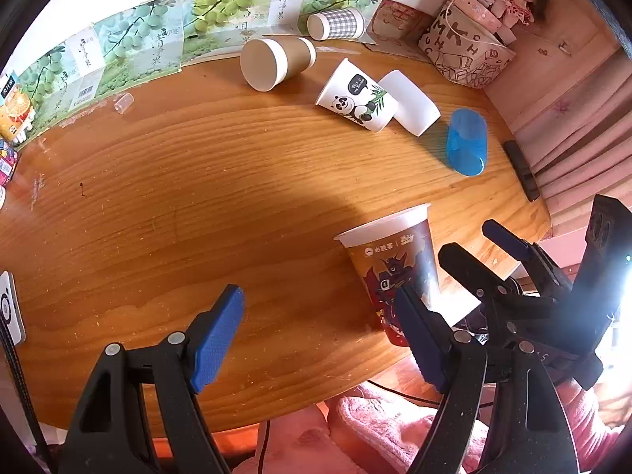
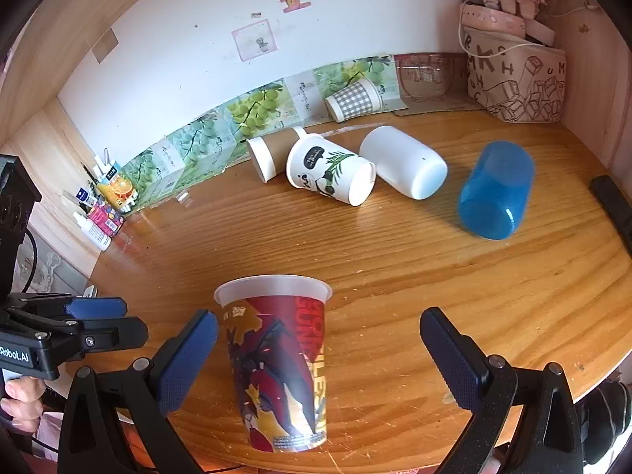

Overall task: Flip cup upright
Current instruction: 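Bring the right gripper to the red cup and grasp it from the left gripper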

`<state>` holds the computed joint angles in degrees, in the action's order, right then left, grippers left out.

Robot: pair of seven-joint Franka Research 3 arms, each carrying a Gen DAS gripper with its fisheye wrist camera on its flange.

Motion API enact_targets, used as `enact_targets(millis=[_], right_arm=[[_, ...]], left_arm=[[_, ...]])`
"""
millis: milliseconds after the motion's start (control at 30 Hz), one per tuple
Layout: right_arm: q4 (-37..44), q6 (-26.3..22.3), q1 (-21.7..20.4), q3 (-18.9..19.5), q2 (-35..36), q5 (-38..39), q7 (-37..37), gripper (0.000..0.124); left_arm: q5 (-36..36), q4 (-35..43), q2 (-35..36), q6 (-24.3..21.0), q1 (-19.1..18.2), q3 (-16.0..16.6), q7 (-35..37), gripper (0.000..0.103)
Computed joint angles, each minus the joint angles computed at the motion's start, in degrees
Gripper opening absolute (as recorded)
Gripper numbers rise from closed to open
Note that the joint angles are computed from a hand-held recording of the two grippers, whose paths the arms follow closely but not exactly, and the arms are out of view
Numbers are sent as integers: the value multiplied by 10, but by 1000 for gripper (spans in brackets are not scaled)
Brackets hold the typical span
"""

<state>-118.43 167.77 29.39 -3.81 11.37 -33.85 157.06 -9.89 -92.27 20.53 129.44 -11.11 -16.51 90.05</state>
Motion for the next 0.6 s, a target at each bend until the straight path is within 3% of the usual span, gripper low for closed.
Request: enact_targets(millis=[233, 500, 600], right_arm=[[58, -26, 27, -8, 48, 17, -10, 103], [113, -94, 43, -5, 88, 57, -45, 98], [120, -93, 44, -5, 95, 67, -51, 97]], left_arm=[[-9, -23, -16, 6, 18, 3, 46, 81], [-20, -46, -30, -5, 33, 12, 54, 81], [-21, -51, -33, -7, 36, 15, 59, 81]])
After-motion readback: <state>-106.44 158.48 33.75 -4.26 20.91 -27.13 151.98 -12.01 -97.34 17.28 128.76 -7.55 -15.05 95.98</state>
